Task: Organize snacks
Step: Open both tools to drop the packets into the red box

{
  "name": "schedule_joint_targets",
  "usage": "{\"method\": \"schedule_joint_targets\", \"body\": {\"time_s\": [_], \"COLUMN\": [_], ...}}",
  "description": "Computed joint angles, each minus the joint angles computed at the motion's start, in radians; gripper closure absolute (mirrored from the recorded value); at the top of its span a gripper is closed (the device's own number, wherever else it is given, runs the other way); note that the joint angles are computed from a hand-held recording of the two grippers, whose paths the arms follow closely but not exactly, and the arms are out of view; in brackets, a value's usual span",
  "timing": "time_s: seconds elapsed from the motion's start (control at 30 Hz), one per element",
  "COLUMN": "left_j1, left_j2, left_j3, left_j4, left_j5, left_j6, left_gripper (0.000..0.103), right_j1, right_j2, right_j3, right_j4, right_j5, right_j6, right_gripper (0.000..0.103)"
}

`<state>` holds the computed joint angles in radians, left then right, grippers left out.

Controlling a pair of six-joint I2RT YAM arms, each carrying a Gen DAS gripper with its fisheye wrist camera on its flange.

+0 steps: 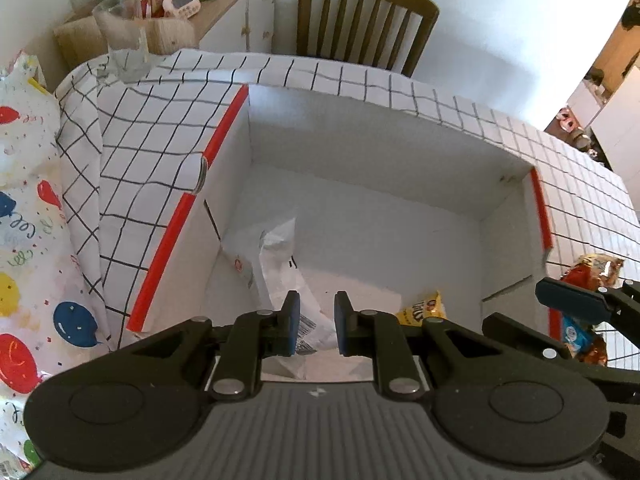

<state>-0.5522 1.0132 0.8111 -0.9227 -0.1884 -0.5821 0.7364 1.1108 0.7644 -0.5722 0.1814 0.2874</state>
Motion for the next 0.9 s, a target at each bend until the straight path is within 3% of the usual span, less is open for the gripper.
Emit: {"method": "schedule_joint_targets", "body": {"time_s": [0.5, 0.77, 0.8, 0.9], "left_j1": [-0.231, -0.485, -0.523, -0.626], "left_j2": [-0.092, -0.083, -0.073, -0.046], "left_j3": [0.094, 0.173, 0.187, 0.220], "left_j4": [-0.118, -0.225, -0.243, -0.289], "left_j5": [-0.145, -0.303, -0.323, -0.380], "left_j6": [-0.092, -0.300, -0.341, -0.454], "left_gripper": [0.085, 0.085, 0.083, 0.062], "right_j1": [0.086, 0.087, 0.081, 0.058], "right_j2": [-0.169, -0.306, -0.327, -0.389], "right_j3": [0.019, 0.025, 0.027, 0.041], "right_j4": [-0.126, -0.223, -0.239, -0.291], "right_j5": [0.114, 0.102, 0.093, 0.064], "right_j6": [0.111, 0.088, 0.078, 0.043], "right_gripper": [0.046, 0.039, 0.039, 0.036]}}
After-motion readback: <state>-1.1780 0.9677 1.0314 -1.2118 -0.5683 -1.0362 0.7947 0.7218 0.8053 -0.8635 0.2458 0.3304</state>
